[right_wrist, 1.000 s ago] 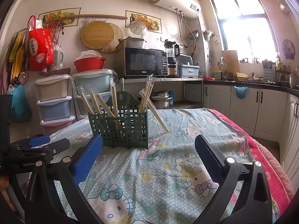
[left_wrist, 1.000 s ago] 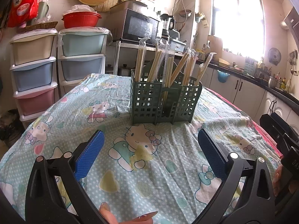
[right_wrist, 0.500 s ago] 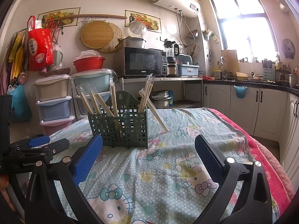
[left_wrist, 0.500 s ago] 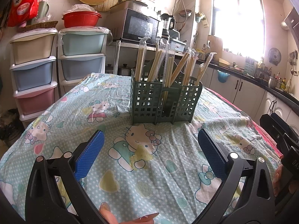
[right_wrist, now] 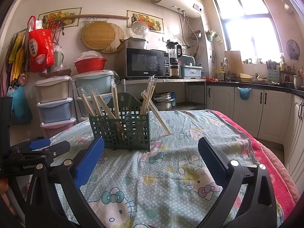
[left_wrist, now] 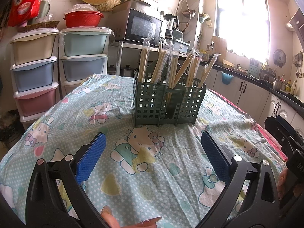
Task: Organize utensils
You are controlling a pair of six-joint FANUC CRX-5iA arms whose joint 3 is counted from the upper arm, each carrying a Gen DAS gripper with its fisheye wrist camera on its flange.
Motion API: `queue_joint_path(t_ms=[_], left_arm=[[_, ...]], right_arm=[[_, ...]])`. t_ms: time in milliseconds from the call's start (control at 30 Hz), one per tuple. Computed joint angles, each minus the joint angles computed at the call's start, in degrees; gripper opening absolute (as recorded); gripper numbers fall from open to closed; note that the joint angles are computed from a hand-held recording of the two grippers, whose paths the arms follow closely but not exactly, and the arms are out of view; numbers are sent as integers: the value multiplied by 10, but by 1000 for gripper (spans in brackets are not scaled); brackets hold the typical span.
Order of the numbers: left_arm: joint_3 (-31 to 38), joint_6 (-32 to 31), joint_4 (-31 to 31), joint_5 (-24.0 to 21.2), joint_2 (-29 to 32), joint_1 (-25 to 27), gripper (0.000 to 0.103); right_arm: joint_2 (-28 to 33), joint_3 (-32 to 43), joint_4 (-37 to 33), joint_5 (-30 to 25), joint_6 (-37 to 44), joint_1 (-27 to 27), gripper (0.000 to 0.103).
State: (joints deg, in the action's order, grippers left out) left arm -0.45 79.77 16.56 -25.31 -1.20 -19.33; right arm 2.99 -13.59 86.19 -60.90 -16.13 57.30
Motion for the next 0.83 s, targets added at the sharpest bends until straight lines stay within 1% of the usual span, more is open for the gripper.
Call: queue_joint_path(t_ms=[133,433,600,667,700,733,767,800,833], left_arm=[[9,12,-11,-12,5,0,92],[67,112,-91,-83,31,1,92],[63,122,-92,-80,27,4,92],[65,117,-84,-85,26,9,92],[77,117,-88,-98,31,13,92],[99,125,-105,-121,37,18,92],[123,136,-130,-144,45,22,92],[158,150,-162,-178,59,25,92],[182,156,-181,-202,70,28,92]], right_arm=[[0,0,0,0,1,0,96],[0,0,-2,-1,0,0,96],[-1,0,-6,1,0,0,96],[0,13,-39,-6,21,0,96],[2,24,-64,-20,38,-1,96],[4,35,-86,-32,56,-3,96],[9,59,-133,-50,96,-8,96],[17,93,-197,-75,154,-17,96],[27,124,-248,-104,197,-28,96]])
